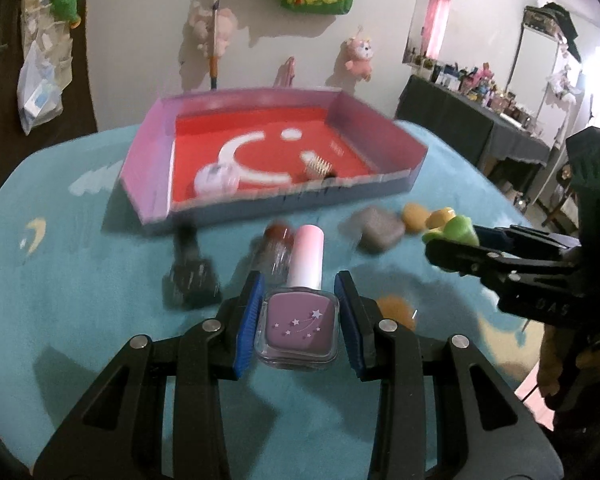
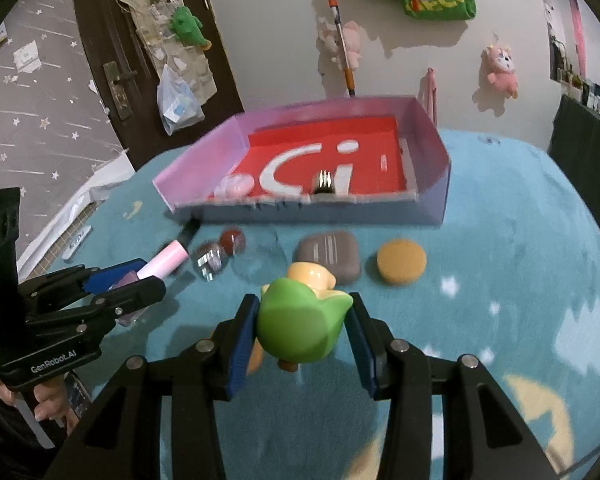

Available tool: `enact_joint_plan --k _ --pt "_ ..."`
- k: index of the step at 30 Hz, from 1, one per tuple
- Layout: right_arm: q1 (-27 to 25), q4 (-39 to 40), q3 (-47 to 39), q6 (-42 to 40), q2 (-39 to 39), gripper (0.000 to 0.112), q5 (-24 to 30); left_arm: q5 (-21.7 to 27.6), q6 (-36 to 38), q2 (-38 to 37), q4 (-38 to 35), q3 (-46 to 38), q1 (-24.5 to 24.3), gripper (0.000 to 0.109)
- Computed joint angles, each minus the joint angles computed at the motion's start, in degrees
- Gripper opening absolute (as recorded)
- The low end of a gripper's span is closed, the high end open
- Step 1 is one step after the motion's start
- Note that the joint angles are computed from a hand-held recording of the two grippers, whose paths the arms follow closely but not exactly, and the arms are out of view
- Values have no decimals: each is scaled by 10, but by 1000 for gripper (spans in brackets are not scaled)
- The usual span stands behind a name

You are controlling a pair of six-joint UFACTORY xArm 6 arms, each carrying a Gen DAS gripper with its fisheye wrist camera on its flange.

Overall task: Organize rigid objects
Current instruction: 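Carry the polish and duck into the box and open both tools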

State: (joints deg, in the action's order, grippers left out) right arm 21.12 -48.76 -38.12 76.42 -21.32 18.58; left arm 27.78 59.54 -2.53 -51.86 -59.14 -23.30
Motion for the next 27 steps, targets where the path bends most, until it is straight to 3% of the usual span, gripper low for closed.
enact_joint_plan --k 3,7,12,14,21,27 --pt "-19 38 -31 -72 11 47 -1 27 -49 52 33 -79 -5 35" --pt "-55 163 -94 -238 56 47 -7 36 -148 141 123 -194 -19 35" --pt "-86 353 -198 -455 145 47 57 77 -248 256 231 -344 -31 35" --pt "-96 391 -236 -505 175 47 95 89 -289 293 283 -389 -37 35" --pt "-112 417 -336 -581 256 47 210 150 -329 367 334 -488 -43 35" --pt "-108 394 -371 -593 282 47 254 175 -343 395 359 -521 -49 35"
